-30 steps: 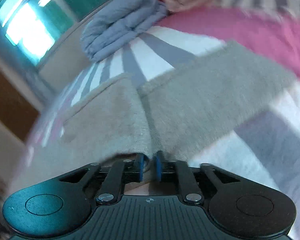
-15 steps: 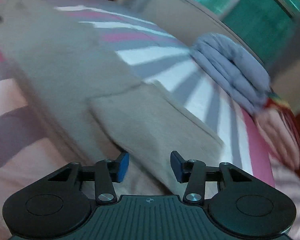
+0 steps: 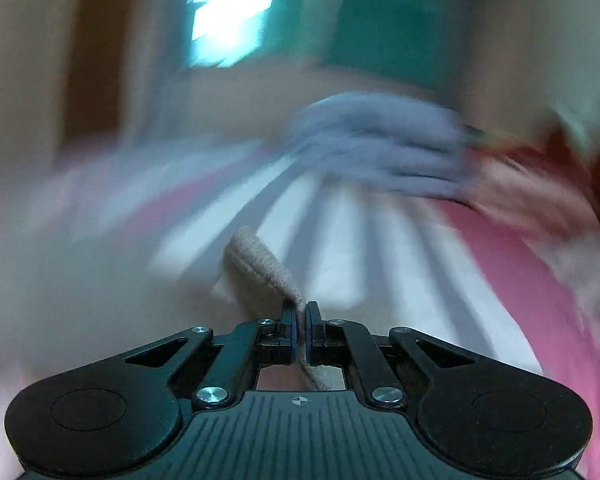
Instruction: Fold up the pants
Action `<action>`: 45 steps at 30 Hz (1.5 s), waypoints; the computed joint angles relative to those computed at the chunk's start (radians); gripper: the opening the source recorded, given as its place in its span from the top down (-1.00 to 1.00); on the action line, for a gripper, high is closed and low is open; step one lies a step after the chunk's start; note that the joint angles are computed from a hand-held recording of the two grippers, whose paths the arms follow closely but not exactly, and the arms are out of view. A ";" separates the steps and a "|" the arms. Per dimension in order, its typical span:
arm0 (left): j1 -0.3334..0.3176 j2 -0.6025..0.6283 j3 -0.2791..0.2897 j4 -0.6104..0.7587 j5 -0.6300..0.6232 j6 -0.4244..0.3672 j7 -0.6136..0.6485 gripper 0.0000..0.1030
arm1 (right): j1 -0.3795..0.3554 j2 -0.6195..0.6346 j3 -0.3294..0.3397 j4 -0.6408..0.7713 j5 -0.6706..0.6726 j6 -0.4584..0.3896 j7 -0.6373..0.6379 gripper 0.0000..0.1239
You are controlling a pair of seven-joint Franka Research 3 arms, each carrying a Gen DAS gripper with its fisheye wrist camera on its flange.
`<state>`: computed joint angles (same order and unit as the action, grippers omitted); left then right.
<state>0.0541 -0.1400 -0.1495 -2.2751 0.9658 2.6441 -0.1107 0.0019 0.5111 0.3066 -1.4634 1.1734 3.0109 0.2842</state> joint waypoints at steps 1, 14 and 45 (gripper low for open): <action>0.000 0.001 -0.002 0.001 0.007 -0.003 -0.007 -0.42 | -0.037 -0.012 0.010 0.007 0.076 0.008 0.058 0.94; -0.006 0.003 0.001 0.007 -0.013 -0.012 0.003 -0.42 | -0.180 0.020 -0.121 -0.064 0.038 -0.172 0.815 0.94; 0.153 -0.090 0.000 0.008 0.340 0.141 -0.341 0.89 | -0.022 -0.179 -0.196 -0.287 0.187 -0.082 0.633 0.93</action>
